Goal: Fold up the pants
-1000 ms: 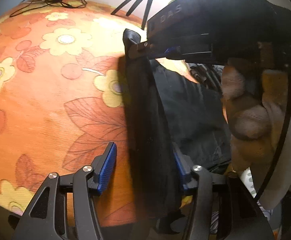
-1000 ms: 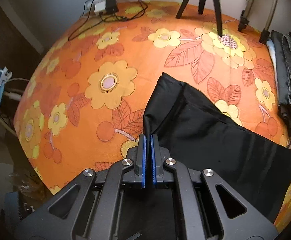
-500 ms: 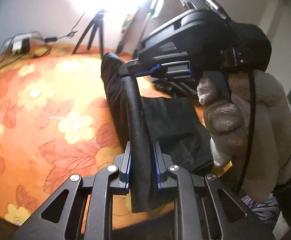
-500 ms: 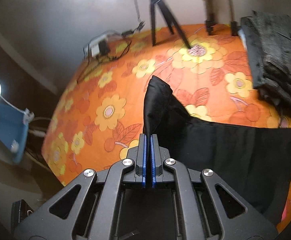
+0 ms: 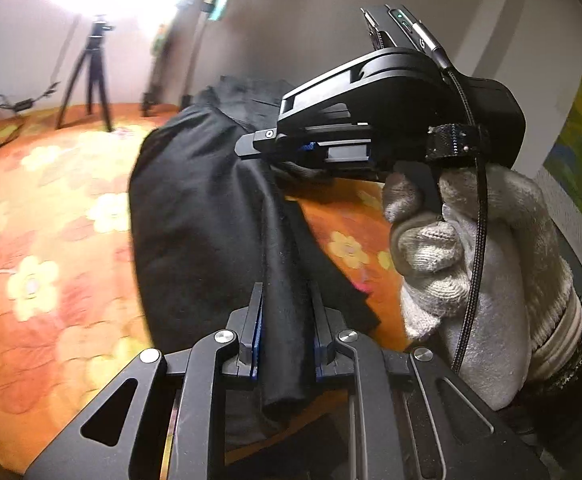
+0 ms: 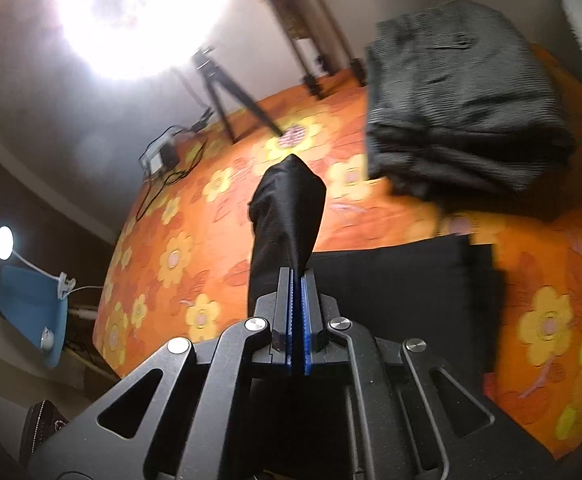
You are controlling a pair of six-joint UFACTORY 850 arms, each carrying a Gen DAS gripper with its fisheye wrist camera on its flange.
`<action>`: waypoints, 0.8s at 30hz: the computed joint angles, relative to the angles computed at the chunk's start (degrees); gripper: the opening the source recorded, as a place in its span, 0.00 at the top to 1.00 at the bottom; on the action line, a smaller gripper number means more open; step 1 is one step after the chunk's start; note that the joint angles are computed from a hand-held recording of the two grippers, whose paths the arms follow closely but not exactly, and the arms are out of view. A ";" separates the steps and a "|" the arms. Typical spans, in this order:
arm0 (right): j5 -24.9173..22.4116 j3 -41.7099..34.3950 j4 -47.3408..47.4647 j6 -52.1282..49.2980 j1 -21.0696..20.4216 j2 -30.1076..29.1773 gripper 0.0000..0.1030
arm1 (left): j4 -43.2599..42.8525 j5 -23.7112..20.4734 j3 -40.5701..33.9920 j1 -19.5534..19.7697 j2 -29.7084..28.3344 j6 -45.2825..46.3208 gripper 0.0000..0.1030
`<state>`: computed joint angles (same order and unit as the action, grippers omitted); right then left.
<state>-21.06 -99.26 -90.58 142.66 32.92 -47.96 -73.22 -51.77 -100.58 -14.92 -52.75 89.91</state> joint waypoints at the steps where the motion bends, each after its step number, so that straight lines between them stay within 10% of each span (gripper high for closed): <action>1: -0.27 1.54 -1.47 1.75 -0.13 0.85 0.96 | 0.29 0.22 -0.86 -0.76 -0.67 -0.46 0.84; 24: 1.10 16.84 -17.29 22.48 -5.07 5.99 0.96 | 3.60 1.90 -3.96 -7.78 -4.16 -7.15 0.84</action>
